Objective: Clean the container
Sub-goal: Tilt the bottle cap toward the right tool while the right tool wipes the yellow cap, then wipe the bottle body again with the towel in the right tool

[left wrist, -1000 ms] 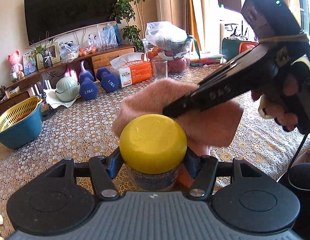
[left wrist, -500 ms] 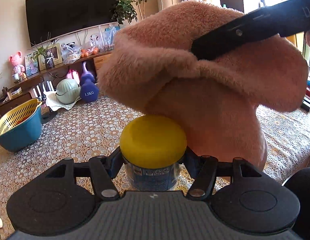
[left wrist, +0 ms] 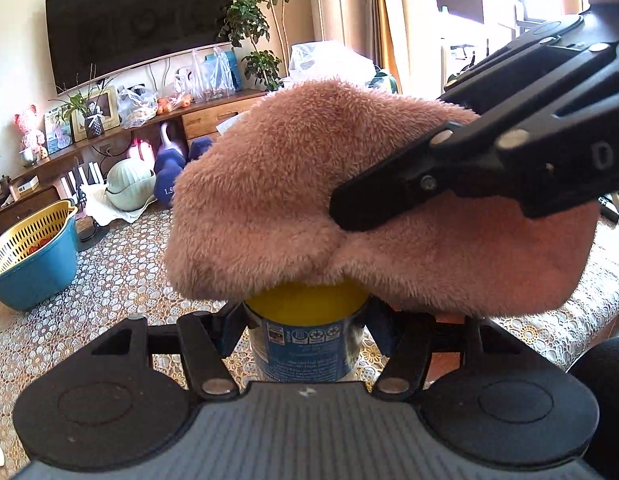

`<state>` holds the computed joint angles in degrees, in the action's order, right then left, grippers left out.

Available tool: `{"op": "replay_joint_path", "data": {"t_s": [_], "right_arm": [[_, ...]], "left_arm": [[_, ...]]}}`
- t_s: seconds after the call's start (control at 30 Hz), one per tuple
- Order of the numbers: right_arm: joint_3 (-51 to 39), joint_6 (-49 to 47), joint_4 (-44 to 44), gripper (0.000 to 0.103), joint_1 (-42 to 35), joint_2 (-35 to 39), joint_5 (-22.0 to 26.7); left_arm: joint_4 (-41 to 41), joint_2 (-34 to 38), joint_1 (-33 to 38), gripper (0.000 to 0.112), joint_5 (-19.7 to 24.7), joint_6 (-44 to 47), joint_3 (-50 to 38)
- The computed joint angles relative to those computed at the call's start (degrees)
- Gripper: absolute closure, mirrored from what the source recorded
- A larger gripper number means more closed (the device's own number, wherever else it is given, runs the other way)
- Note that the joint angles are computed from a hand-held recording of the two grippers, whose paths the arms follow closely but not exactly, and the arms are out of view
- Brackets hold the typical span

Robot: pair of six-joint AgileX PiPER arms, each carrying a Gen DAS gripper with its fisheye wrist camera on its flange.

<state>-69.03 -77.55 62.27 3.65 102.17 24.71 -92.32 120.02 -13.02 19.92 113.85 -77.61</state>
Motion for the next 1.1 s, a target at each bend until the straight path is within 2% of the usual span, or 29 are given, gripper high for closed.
{"op": "replay_joint_path", "data": {"t_s": [0.47,0.7,0.9,1.1], "right_arm": [[-5.3,8.7,-5.7,0.089,-3.8,7.4,-2.9],[-8.9,14.4,-10.9,0.089,-4.3,13.2,-0.5],[-8.3,11.1,-7.6,0.089,-4.6,14.5,0.5],[-4.1,4.6,0.9,0.089,-7.6,9.3,-0.7]], "left_arm": [[6.3,4.0,-0.6,0.050,0.8,-5.6,-6.4],[8.8,5.1,-1.0,0.050,0.7,-8.0,-8.3],[11.2,5.2,-1.0,0.050,0.7,-10.4,-8.9],[12.5,4.3,-1.5,0.050,0.6,-10.8,-7.9]]}}
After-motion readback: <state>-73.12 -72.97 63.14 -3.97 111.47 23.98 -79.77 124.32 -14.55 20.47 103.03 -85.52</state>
